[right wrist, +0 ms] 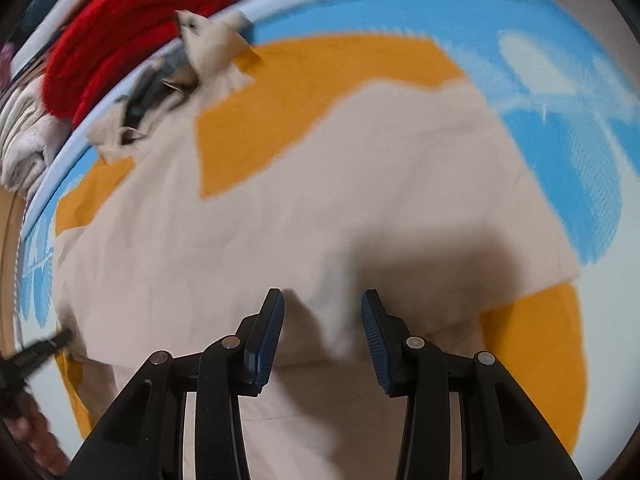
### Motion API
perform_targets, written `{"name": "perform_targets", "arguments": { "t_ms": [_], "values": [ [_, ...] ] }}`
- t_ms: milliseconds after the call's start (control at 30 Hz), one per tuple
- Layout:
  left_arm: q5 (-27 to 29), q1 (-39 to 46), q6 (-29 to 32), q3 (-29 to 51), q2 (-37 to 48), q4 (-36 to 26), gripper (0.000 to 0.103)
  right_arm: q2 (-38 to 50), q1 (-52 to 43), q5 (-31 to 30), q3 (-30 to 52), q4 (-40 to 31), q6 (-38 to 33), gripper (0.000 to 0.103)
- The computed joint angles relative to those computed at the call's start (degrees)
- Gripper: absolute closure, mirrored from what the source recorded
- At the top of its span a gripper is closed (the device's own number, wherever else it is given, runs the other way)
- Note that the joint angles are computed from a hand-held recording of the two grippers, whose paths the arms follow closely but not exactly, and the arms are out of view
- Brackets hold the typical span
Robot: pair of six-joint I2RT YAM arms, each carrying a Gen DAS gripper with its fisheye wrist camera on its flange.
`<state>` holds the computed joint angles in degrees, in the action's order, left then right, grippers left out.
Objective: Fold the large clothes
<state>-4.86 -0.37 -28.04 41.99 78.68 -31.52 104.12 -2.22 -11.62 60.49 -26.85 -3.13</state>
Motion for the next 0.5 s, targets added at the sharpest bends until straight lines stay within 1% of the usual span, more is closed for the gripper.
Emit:
{"name": "perform_targets", "arguments": {
  "t_ms": [67, 200, 300, 367, 433, 500],
  "values": [
    [-2.3, -1.9, 0.0, -0.4, -3.7, 0.9, 0.076, -5.1, 1.6, 1.5, -3.1, 3.6, -1.3, 0.061],
    [-5.0, -4.5, -0.2, 1.5, -4.2, 2.0, 0.074, -14.4, 4.5, 2.9, -8.6, 9.7, -4.7, 0.061],
    [-5.4, -6.1, -0.5, 1.0, -6.5, 1.7, 0.074, -19.0, 5.9, 2.6, -10.9, 11.7, -5.7, 0.061],
    [-4.5, -5.9, -0.2, 0.7, -8.0, 1.1, 0.074, -22.3, 6.8, 3.3, -12.6, 12.5, -6.5, 0.061],
    [-3.6, -6.0, -0.3, 0.4, -8.9, 0.9, 0.071, -24.1, 7.0, 3.0, -13.3, 11.8, -6.3, 0.061],
    [-4.1, -6.7, -0.5, 0.5, -9.7, 0.4, 0.069, -24.8, 7.2, 2.7, -12.8, 10.6, -5.7, 0.061]
  ]
}}
